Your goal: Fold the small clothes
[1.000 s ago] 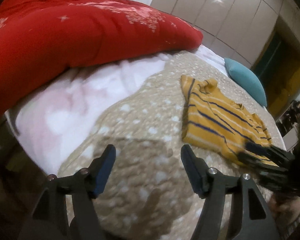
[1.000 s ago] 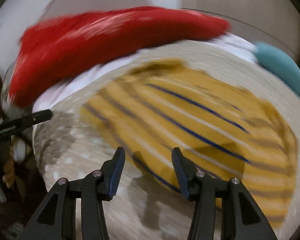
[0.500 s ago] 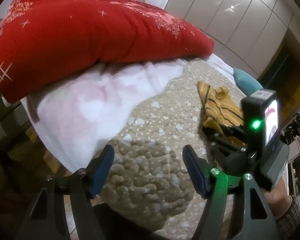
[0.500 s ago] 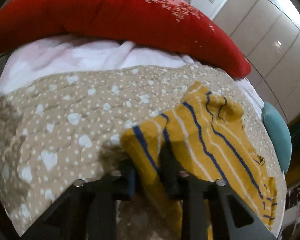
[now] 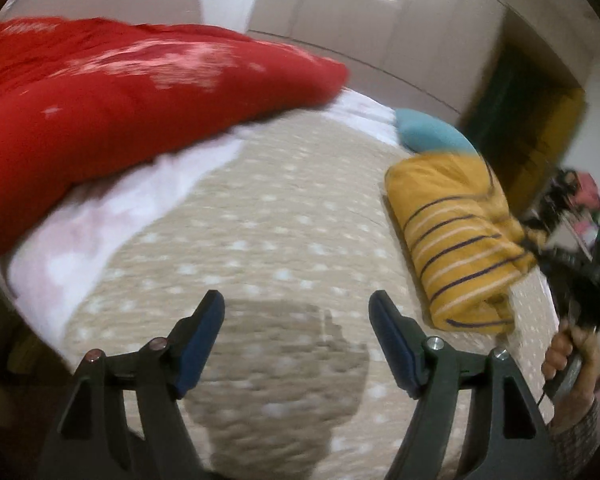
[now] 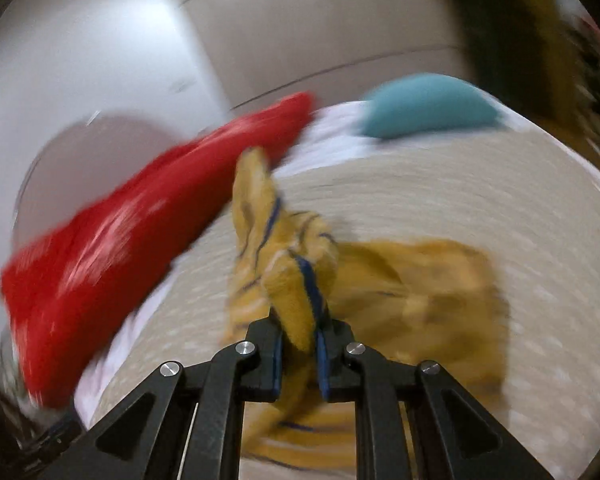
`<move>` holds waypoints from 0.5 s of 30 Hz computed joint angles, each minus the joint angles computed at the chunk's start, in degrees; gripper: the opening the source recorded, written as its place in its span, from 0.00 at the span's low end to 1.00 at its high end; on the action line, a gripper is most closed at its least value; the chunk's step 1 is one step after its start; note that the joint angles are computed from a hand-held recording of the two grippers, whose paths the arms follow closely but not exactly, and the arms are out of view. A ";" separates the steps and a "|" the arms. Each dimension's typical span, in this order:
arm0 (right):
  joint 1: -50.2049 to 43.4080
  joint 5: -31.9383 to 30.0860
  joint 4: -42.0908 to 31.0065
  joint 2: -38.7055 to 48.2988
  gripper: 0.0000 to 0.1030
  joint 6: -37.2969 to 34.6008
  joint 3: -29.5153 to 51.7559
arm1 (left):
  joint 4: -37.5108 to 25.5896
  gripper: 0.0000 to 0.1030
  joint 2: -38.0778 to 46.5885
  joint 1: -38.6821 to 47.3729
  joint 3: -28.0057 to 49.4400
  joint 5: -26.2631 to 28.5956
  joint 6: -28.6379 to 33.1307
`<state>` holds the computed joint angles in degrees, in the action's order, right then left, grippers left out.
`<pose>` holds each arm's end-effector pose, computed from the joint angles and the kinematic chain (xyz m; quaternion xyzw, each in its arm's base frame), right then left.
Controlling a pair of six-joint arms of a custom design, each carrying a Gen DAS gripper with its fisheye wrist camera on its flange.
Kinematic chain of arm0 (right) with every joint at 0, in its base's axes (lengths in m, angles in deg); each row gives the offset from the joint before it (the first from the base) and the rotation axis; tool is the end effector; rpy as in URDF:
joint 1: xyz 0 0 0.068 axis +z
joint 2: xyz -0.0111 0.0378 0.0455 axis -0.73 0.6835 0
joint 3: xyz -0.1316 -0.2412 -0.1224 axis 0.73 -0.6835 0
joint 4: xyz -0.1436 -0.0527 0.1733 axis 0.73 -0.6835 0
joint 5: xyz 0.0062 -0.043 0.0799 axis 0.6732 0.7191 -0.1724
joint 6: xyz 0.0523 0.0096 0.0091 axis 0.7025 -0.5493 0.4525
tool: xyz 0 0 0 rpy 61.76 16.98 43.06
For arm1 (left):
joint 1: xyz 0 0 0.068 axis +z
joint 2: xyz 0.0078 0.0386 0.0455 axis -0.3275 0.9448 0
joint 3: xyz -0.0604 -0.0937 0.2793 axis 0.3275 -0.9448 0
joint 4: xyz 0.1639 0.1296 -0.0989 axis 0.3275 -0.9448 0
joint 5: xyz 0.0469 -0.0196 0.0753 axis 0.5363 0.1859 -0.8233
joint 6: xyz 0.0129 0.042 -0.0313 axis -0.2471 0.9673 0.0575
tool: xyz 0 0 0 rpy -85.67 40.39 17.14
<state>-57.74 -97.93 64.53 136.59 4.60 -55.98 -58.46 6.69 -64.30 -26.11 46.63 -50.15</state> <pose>0.2924 -0.0351 0.1098 -0.0504 0.8948 0.2384 0.3743 0.1098 -0.0795 0.1257 -0.2488 0.8771 -0.0470 0.4082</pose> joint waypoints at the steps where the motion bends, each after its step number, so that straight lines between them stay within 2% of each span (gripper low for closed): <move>1: -3.65 -1.09 -1.05 2.34 0.13 -2.25 0.55 | 2.48 0.72 3.89 0.28 1.48 1.14 1.44; 4: -11.47 -5.32 -10.71 12.71 0.13 -8.20 7.88 | 7.73 0.72 13.54 1.60 6.62 5.76 5.70; 6: -14.34 -10.55 -16.20 17.95 0.13 -10.75 12.19 | 6.86 0.72 16.77 1.57 10.79 7.76 7.53; 13: -14.69 -11.22 -13.87 18.05 0.15 -15.64 10.13 | -0.99 0.72 21.54 2.13 21.80 9.13 12.86; 15: -16.67 -10.89 -13.95 17.56 0.23 -17.27 9.50 | -1.08 0.72 22.94 2.77 23.66 9.91 13.90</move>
<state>-74.40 -108.82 50.58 154.15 -12.67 -46.49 -59.54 29.63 -61.53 -2.44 56.54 -36.25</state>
